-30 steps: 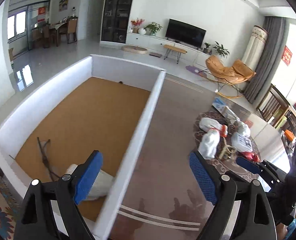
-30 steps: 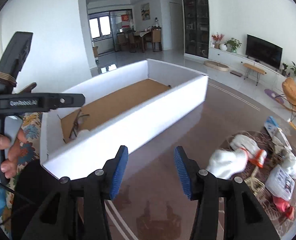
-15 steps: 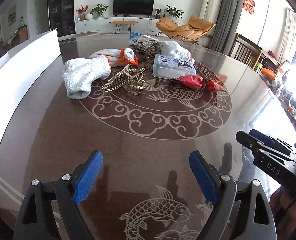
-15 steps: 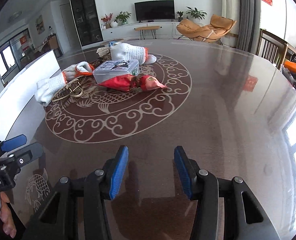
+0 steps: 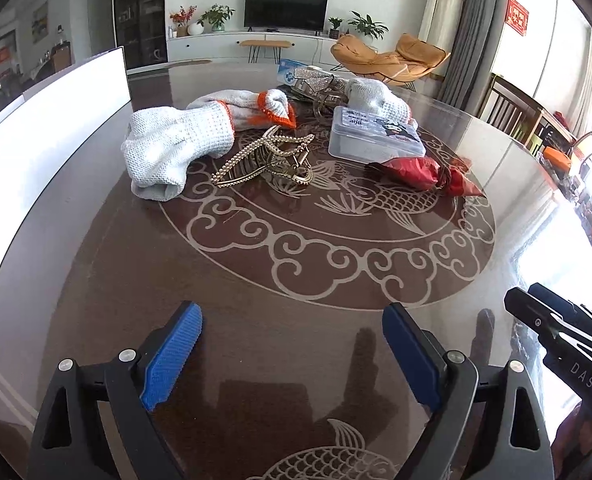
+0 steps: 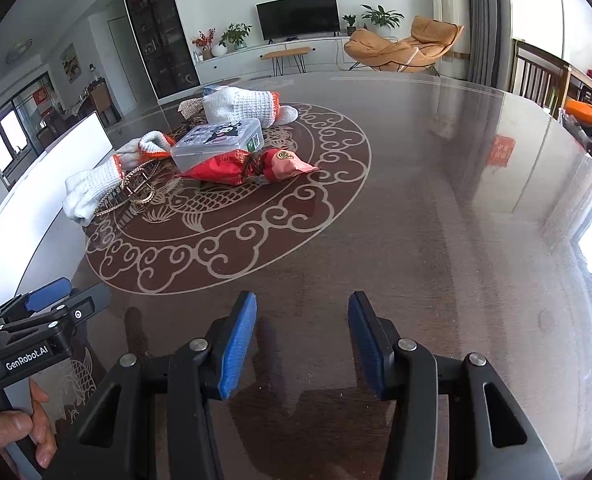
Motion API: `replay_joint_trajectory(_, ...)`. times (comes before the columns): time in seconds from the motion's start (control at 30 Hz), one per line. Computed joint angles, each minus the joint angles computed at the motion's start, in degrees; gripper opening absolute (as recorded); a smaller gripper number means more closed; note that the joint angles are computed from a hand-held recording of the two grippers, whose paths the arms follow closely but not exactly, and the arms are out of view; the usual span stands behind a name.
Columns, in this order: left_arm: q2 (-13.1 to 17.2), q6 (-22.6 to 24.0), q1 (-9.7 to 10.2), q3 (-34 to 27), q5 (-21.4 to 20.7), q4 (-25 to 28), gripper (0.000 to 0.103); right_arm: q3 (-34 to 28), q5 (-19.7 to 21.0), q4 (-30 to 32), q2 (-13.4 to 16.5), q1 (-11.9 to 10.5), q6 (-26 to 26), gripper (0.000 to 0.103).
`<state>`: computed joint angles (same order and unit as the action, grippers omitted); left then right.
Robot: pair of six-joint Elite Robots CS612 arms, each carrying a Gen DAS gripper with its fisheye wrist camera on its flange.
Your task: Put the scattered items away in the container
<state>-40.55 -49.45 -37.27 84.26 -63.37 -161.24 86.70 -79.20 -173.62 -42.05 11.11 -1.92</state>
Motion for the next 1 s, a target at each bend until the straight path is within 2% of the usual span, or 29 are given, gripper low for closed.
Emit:
replay_joint_trajectory(0.07,0.3,1.1,0.06,-0.9,-0.4,1.8,0.102,-0.1,-0.3,0.4,0.0,0.2,-1.0,0.056)
replay_joint_trajectory(0.17,0.4,1.6,-0.08,-1.6,0.1,4.1,0.102,-0.4,-1.8,0.9,0.1,0.7,-2.2,0.06)
replay_joint_trajectory(0.43,-0.2,0.0,0.21,1.3,-1.1,-3.6,0.103,-0.4,-1.9,1.1,0.1,0.8,-2.4,0.061)
replay_joint_trajectory(0.7,-0.2,-0.3,0.29,1.9,-1.6,-6.0,0.103,-0.9,-5.7,2.1,0.2,1.8,-4.9,0.066)
replay_joint_trajectory(0.87,-0.2,-0.4,0.31,2.0,-1.7,-6.3,0.103,-0.6,-4.1,1.8,0.1,1.4,-4.3,0.067)
replay_joint_trajectory(1.0,-0.2,-0.2,0.25,1.8,-1.5,-5.3,0.103,-0.7,-4.5,1.9,0.1,1.5,-4.6,0.067)
